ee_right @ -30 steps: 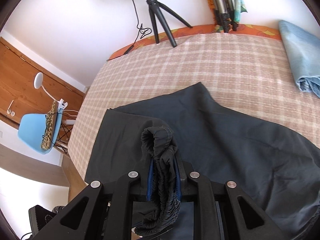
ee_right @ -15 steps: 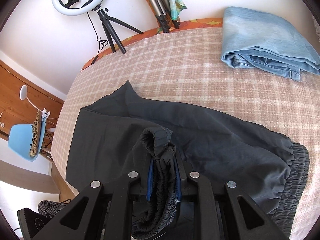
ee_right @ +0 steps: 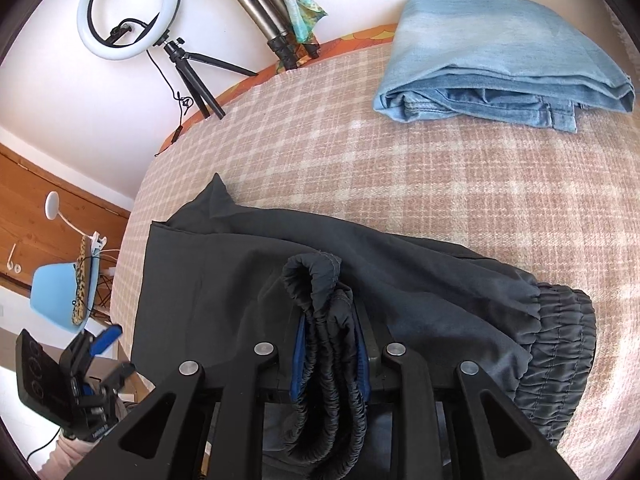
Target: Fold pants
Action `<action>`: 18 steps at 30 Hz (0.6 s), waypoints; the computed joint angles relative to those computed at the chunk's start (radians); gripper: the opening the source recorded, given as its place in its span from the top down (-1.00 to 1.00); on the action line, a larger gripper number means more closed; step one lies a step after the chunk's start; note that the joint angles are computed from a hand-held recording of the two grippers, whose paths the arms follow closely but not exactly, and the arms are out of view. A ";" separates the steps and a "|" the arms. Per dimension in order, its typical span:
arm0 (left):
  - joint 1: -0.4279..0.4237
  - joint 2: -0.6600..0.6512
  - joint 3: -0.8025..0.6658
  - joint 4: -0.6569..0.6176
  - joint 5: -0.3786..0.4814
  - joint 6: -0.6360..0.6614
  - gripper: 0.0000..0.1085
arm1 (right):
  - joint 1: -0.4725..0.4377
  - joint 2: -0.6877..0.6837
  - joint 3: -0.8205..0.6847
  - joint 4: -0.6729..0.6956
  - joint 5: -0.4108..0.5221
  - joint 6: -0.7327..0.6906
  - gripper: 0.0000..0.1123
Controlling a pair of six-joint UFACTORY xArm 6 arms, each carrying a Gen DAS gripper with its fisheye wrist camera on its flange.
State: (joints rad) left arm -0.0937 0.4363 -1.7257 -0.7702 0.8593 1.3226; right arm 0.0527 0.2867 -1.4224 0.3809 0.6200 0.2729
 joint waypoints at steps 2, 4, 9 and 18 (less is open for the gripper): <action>0.030 0.104 -0.132 0.073 -0.003 -0.121 0.18 | 0.003 -0.013 0.025 -0.031 -0.001 0.051 0.29; 0.054 0.204 -0.260 0.134 0.004 -0.219 0.18 | 0.010 -0.040 0.063 -0.034 -0.012 0.070 0.21; 0.108 0.337 -0.441 0.185 0.047 -0.320 0.18 | 0.045 -0.089 0.123 -0.156 0.028 0.169 0.27; 0.140 0.428 -0.583 0.217 0.065 -0.385 0.18 | 0.085 -0.168 0.172 -0.413 0.039 0.393 0.75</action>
State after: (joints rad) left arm 0.0460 0.8644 -2.3090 -0.5534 0.9244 0.9376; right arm 0.1381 0.1185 -1.2505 -0.0325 0.6592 0.6662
